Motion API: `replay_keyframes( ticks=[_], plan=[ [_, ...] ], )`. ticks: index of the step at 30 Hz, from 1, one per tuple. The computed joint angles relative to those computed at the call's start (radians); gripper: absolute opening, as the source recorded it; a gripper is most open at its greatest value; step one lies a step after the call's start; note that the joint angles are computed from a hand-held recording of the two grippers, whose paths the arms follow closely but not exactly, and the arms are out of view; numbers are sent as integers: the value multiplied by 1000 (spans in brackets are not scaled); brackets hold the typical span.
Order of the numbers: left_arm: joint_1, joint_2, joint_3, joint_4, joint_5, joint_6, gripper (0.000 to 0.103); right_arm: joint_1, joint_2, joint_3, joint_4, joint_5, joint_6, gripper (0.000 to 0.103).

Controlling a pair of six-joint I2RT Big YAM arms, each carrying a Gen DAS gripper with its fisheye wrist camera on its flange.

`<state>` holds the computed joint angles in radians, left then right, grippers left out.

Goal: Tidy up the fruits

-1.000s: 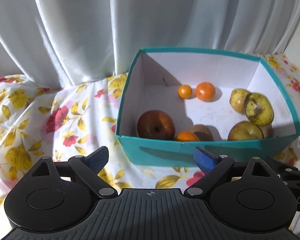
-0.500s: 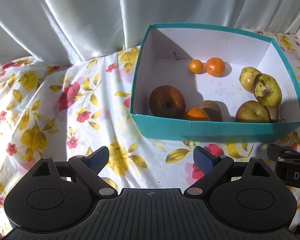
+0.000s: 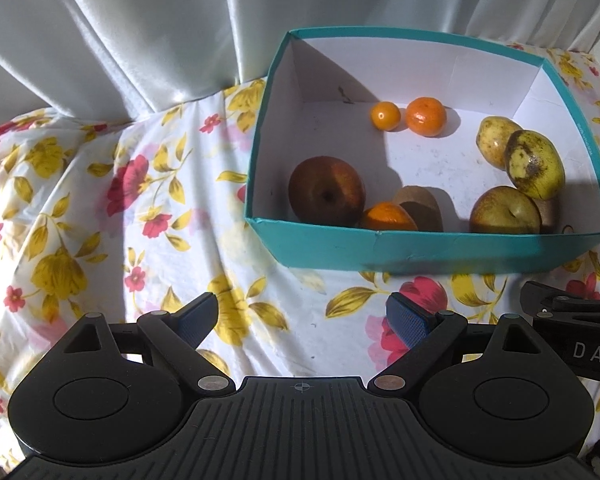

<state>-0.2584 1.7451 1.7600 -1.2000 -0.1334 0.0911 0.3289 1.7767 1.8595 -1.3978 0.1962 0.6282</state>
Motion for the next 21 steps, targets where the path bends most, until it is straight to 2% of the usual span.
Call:
replay_keyframes(
  ticks=[21],
  plan=[
    [1,14,7,-2,-8,-22,94,-9,13,-10,2,-16,16,103]
  ],
)
